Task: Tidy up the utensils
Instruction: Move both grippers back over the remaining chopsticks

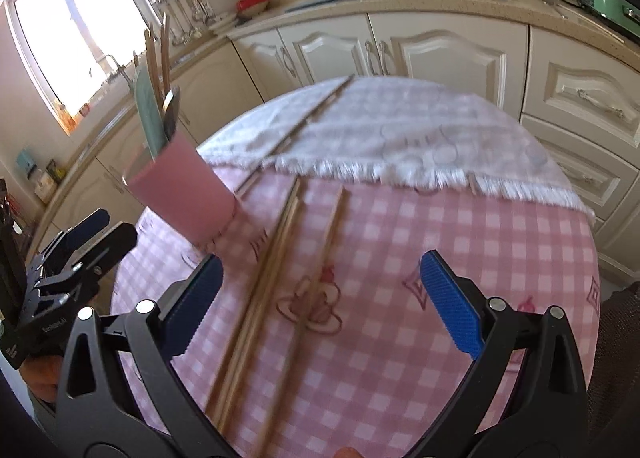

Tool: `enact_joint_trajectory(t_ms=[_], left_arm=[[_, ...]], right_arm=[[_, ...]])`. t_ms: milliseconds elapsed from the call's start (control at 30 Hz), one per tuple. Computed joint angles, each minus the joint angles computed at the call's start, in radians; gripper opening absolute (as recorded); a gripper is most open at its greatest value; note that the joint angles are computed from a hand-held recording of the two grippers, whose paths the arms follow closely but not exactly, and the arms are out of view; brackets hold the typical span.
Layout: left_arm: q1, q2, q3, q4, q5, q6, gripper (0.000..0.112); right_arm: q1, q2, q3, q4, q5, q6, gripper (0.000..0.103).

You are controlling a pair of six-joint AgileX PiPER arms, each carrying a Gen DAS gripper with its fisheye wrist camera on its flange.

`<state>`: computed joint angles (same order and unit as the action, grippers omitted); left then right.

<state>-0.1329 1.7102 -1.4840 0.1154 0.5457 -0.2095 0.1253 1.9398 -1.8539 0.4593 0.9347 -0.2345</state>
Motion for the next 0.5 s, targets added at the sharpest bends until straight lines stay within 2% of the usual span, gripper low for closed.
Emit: enact_joint_trajectory(t_ms=[367, 500], left_arm=[[-0.064, 0.11, -0.021, -0.008, 0.111, 0.068, 0.099], [-0.083, 0.149, -0.044, 0.032, 0.146, 0.049, 0.099]], right_arm=[[-0.006, -0.027, 0.084, -0.033, -0.012, -0.017, 0.097], [0.002, -0.035, 0.099, -0.068, -0.017, -0.009, 0.097]])
